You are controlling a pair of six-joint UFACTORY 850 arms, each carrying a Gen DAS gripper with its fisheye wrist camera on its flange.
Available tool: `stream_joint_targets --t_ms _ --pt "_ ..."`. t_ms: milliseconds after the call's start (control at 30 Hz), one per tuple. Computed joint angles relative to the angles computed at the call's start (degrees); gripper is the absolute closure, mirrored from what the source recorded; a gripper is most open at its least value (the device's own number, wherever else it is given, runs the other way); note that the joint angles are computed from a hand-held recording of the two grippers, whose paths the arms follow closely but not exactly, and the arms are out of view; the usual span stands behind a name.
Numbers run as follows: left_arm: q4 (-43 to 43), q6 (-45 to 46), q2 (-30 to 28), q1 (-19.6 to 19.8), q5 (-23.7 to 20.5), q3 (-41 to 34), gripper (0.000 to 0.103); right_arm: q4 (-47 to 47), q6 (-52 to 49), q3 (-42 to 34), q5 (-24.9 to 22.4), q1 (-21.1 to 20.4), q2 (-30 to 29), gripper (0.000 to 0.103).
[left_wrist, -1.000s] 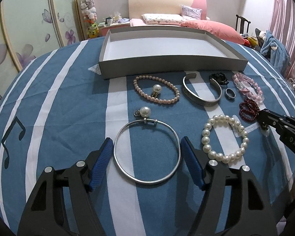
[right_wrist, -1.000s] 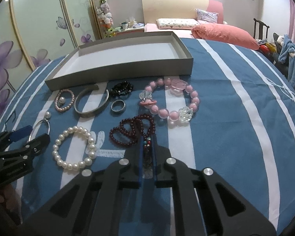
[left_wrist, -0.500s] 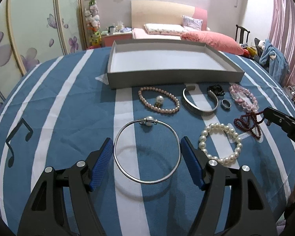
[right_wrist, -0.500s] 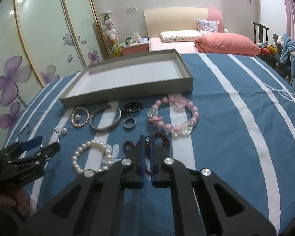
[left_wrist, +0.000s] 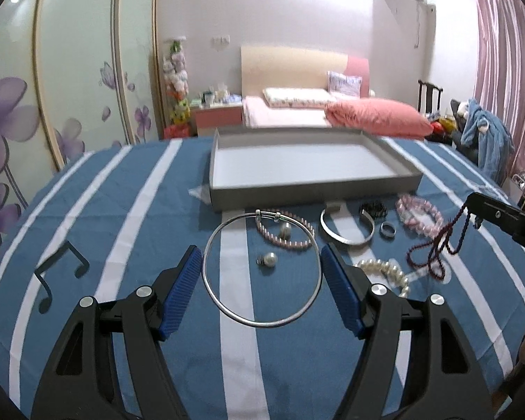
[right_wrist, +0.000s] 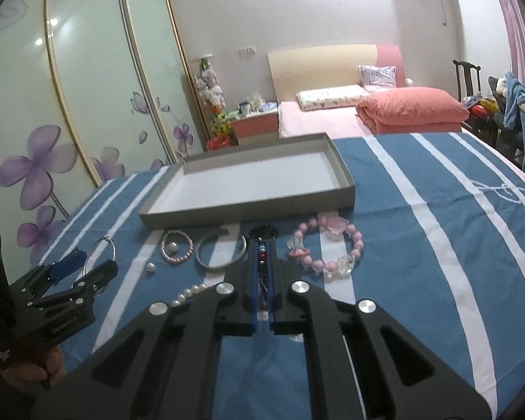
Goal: Organize jewelry
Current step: 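Carry red beads into the gray tray with the right tool while the left carries the bangle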
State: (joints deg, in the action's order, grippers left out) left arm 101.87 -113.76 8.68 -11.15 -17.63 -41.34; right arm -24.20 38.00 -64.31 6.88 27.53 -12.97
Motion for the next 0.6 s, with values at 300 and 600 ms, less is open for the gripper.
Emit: stream_joint_targets --t_ms 300,600 --pt "10.7 -10.4 1.8 -1.4 -5.2 0.9 0.033 11.9 -12.3 0.7 4.0 0.3 2.0 0.098" --pt "13.1 -10.6 1.1 -1.9 -9.0 -1.3 0.033 23.3 -26.0 -1.1 7.6 1.2 2.3 0.098"
